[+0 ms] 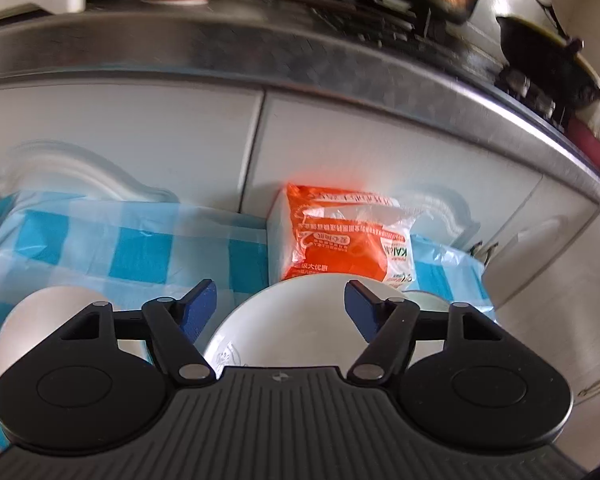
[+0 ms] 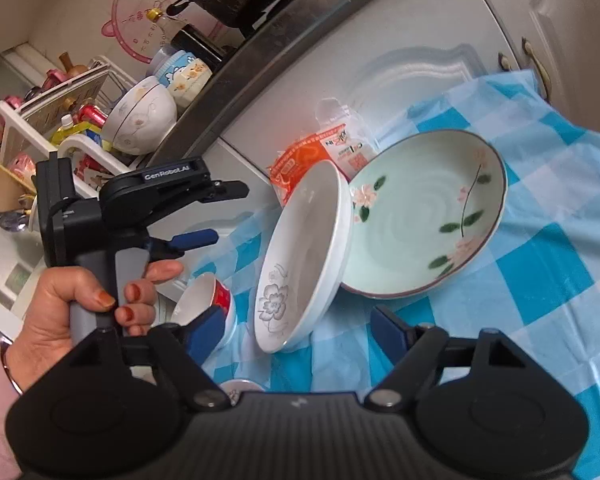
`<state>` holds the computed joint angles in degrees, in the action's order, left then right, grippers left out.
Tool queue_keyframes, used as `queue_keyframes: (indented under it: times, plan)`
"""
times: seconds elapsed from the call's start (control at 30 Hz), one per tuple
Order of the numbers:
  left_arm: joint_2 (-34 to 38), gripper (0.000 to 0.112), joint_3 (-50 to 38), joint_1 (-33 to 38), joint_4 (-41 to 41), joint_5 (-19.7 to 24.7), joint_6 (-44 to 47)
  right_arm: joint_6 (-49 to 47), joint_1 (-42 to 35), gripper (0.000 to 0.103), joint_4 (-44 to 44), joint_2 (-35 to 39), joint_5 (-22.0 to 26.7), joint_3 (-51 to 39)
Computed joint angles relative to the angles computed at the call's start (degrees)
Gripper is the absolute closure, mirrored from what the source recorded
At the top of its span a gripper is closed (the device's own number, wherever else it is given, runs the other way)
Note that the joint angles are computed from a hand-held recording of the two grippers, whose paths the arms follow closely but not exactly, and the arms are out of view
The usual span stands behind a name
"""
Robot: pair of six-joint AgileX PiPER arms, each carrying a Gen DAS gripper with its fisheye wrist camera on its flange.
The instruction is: Organize plates and bowls
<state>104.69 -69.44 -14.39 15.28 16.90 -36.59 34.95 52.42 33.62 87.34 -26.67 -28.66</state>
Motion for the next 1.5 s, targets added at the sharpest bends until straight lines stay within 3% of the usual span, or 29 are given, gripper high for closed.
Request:
queue_keyframes:
  times: [0.23, 0.37, 0.43, 0.57, 0.7, 0.87, 0.93, 1.1, 1.23, 1.5]
  plan:
    - [9.54, 0.036, -10.23, 0.3, -0.78, 6.21, 6.15, 26.5, -5.64, 0.03, -23.09, 7.56, -5.81, -0.6]
    - [12.69, 0.045, -13.46, 0.32, -1.9, 8.64, 9.48, 31.96, -7.63, 0.033, -28.96, 10.53, -7.07, -1.86]
    - [14.36, 0.055, -15.44, 0.39, -2.98, 10.77, 10.69, 32.96, -8.35, 0.036, -30.58, 11.5, -7.23, -2.39]
    - [14.48, 0.055, -14.88, 0.36, -1.86, 10.03, 10.05, 34.74, -9.74, 0.054, -34.54, 13.73, -6.98, -4.01]
    - [14.36, 0.061, -14.03, 0.23, -0.53, 9.15, 9.45, 36.24, -10.41, 0.056, -35.61, 15.85, -8.36, -4.43]
    - [13.49, 0.067, -12.38, 0.04, 0.27, 8.03, 8.57, 34.29, -10.01, 0.071, -33.6, 16.33, -10.01, -4.55]
    - [12.98, 0.07, -11.54, 0.01, 0.7, 7.83, 8.28, 33.44, -9.91, 0.071, -32.84, 15.98, -8.8, -5.05]
    - [11.72, 0.076, -9.7, 0.47, -1.51, 7.45, 9.37, 36.92, -10.15, 0.071, -32.47, 15.66, -11.14, -3.19]
    - [9.88, 0.082, -6.88, 0.72, -4.05, 5.74, 10.89, 35.36, -9.71, 0.071, -30.21, 13.35, -8.87, -2.34]
    - [6.78, 0.084, -3.54, -0.89, -5.66, 2.67, 11.19, 32.84, -10.18, 0.071, -26.17, 8.99, -8.87, 1.17]
